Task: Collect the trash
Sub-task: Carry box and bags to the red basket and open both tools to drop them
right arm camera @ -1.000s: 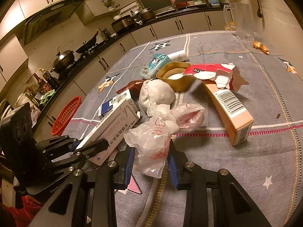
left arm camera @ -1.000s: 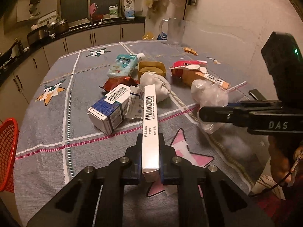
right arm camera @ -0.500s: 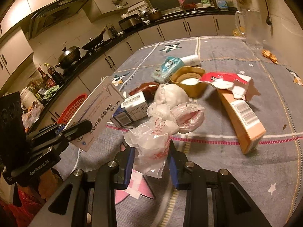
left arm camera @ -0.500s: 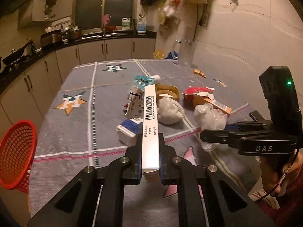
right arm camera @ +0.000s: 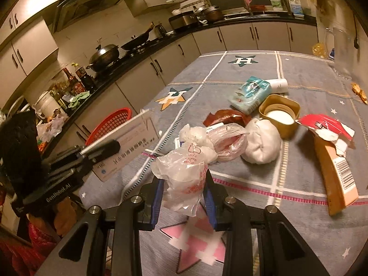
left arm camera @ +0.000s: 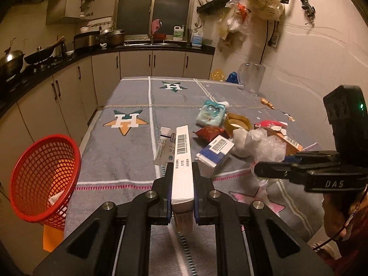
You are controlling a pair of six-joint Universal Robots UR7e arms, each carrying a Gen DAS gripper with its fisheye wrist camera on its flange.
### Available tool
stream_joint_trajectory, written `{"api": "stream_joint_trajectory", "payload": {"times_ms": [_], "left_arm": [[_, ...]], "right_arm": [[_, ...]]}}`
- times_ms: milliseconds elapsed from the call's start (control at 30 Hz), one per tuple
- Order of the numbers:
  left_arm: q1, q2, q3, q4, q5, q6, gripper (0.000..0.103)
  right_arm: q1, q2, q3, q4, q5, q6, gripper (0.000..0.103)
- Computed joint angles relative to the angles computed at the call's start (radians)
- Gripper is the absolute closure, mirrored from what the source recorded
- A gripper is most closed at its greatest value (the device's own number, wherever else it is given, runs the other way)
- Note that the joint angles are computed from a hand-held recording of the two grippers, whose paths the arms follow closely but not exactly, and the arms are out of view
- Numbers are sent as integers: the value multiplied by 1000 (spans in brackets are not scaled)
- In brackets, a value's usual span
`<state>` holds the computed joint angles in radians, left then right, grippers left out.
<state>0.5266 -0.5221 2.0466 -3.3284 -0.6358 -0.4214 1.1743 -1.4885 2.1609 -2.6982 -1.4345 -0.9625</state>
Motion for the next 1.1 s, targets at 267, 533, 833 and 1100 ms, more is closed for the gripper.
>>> {"api": "stream_joint_trajectory", "payload": {"times_ms": [267,533,833,1100], "left_arm": [[-19,-64,75,-11,80,-51,91],[-37,-176,172,101,209,-192,91],[-4,-258,242,189,259,-305,91],[43,-301,279,219,294,-361,90]], "right_arm": [[45,9,-2,28,-6,-10,68],[128,58,-20,51,-22,-6,68],[243,167,-79,102,-51,35,67],[331,304,-168,148,-74,105,66]]}}
